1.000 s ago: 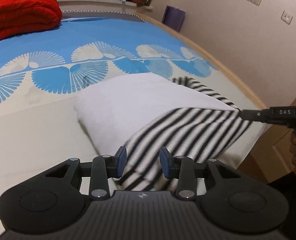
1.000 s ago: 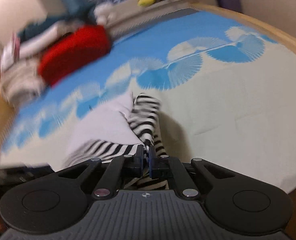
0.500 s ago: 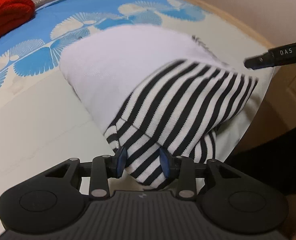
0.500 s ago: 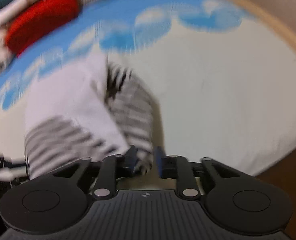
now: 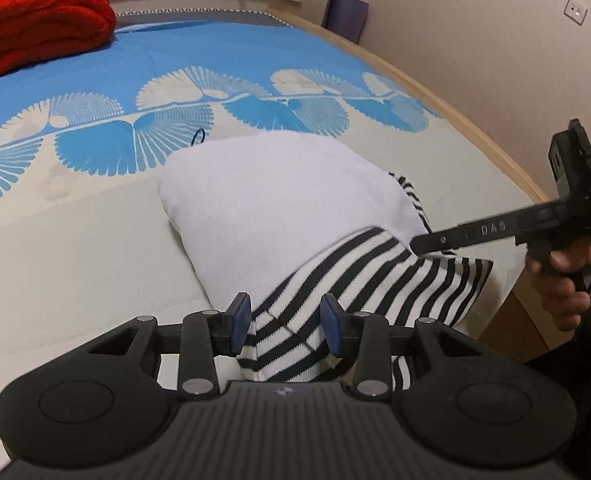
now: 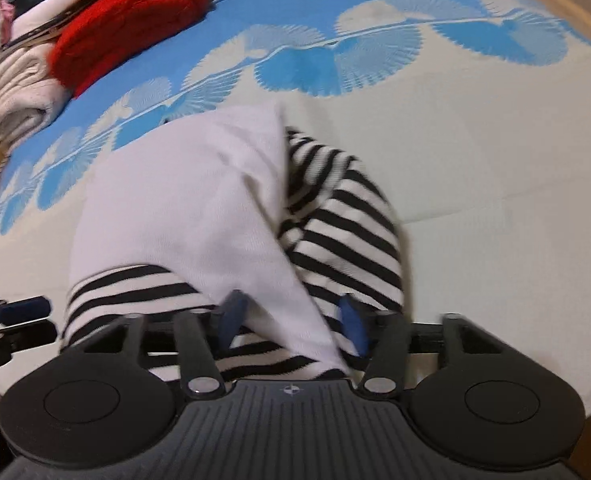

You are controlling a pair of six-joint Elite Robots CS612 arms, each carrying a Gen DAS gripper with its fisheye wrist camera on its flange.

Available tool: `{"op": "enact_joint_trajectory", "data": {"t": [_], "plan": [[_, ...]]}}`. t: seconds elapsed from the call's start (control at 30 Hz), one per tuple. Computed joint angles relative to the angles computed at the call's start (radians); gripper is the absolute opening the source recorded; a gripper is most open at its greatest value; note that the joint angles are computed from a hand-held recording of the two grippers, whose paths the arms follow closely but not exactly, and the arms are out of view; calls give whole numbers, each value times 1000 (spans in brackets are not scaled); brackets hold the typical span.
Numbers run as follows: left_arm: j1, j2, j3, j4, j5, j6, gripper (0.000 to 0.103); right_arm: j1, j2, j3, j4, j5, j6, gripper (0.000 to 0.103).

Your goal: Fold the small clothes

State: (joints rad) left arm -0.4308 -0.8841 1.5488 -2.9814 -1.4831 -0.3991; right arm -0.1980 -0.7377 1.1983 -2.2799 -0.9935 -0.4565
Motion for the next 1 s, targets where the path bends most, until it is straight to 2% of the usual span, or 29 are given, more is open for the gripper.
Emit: {"op": "enact_joint_trajectory", "data": {"t": [0.03,0.07,0.13,0.2,0.27,0.3,0.33,0.37,0.4,0.47,0.5,0.57,0.63,0.67,0.73,0.77,0.83,0.87,0.93,1.0], "plan": [[0,1,0,-12,3,4,43,0,-3,2,7,17,-30,10],[0,2,1,-24,3,9,43,-2,-10,10,-2,40,-56,3],[1,6,0,-51,-8,14,43,-18,-29,38,-53,118,-49,2],[1,11,-3,-77,-29,20,43,-46,-43,67,-144,203,52,2],[0,16,-6,-102,-60,36,43,-73,-49,79,-174,265,142,1],[-1,20,-10,-109,-83,55,43,-77,-54,84,-179,247,148,1],[-3,24,-16,-102,-100,75,43,-75,-57,84,-169,194,134,1],[-5,28,-25,-69,-116,98,43,-70,-56,79,-146,134,125,1],[-9,34,-43,5,-127,134,43,-64,-51,69,-115,78,125,1],[-25,45,-69,137,-88,221,43,-48,-38,43,-45,-21,109,1],[-36,49,-72,164,-50,266,43,-35,-30,31,-15,-71,92,1],[-49,48,-65,143,-9,323,44,-13,-22,18,31,-139,30,1],[-41,43,-61,133,-26,293,44,6,-33,43,-20,-188,-22,2],[-37,40,-57,125,-35,270,45,7,-43,58,-54,-186,-28,3],[-27,30,-41,76,-31,228,45,1,-63,99,-171,-159,-17,4],[-22,26,-36,51,-30,209,45,-4,-75,128,-252,-139,-14,9],[-9,23,-32,1,-36,151,45,-19,-97,179,-373,-65,-27,12],[-3,24,-37,-11,-36,124,45,-28,-105,194,-394,-12,-42,12],[6,30,-51,-16,-30,79,45,-40,-118,207,-338,100,-124,12],[17,39,-74,-10,-30,65,45,-38,-125,210,-241,142,-259,12]]}}
